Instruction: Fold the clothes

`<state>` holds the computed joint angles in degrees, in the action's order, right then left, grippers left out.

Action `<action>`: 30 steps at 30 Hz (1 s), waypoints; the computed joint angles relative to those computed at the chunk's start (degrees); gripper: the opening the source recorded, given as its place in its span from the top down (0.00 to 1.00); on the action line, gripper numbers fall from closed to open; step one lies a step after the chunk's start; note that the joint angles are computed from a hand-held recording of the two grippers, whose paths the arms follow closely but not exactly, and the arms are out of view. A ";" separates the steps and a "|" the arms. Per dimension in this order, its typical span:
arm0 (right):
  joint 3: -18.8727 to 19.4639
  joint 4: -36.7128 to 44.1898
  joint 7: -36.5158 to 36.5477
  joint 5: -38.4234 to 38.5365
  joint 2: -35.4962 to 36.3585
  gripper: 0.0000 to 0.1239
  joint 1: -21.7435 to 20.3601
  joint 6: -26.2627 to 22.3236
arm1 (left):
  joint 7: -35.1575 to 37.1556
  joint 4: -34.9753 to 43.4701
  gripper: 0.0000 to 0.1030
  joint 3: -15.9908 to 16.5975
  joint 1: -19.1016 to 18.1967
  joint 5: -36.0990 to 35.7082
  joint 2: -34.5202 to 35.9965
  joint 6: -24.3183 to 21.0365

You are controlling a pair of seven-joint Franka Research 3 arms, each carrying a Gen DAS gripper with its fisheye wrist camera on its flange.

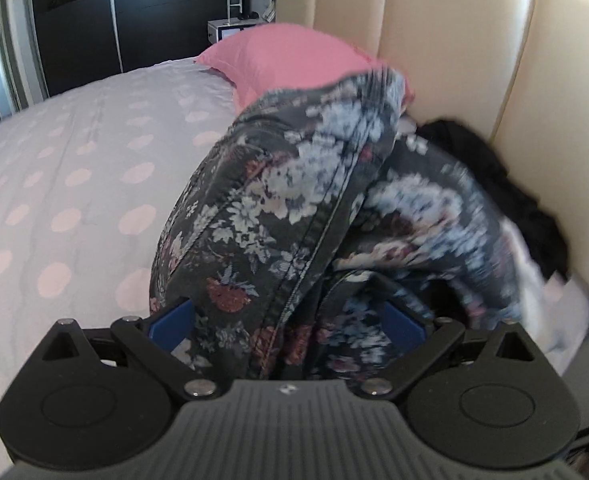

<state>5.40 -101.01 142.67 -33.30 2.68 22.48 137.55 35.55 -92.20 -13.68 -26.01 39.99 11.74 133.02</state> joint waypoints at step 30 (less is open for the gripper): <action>7.60 16.69 -38.76 34.14 11.25 1.00 14.45 17.13 | 0.13 -18.56 0.30 -3.32 9.49 1.87 -25.07 -6.40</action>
<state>13.00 -84.32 103.91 0.84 13.93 36.92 154.67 35.68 -110.76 -17.00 -16.52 41.87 -13.33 126.62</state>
